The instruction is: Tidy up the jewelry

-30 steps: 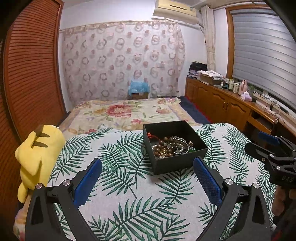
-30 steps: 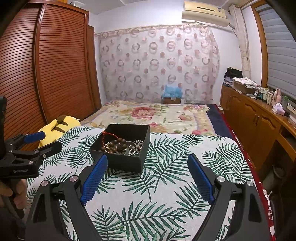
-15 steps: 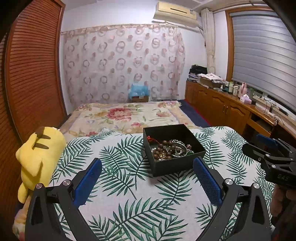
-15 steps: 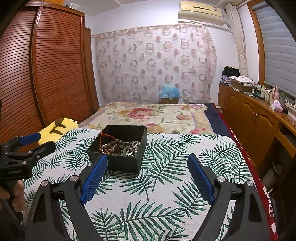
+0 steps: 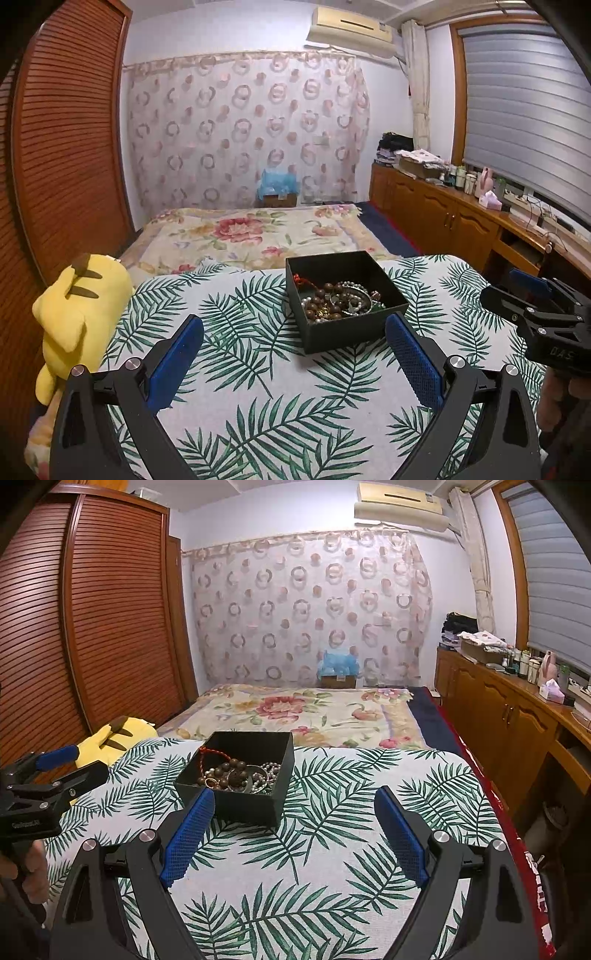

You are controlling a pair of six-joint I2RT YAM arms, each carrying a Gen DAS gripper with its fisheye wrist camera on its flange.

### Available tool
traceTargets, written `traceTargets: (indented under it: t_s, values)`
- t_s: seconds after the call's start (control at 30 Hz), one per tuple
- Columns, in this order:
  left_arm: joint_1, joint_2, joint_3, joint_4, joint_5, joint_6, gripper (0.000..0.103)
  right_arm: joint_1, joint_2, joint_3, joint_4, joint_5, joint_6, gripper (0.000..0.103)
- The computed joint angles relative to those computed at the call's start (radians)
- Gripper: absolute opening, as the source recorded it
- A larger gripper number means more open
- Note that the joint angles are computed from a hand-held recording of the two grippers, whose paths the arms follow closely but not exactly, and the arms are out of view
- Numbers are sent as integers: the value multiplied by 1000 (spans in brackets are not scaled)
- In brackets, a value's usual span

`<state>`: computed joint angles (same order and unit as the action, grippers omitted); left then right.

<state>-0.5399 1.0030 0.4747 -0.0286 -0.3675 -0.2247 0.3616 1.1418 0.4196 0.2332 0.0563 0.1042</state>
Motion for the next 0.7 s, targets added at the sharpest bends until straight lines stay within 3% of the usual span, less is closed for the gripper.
traceTargets:
  t_s: [0.7]
  values:
    - [32,-18,-22,13,29,19,95,-1,-5,7,-7,0,5,90]
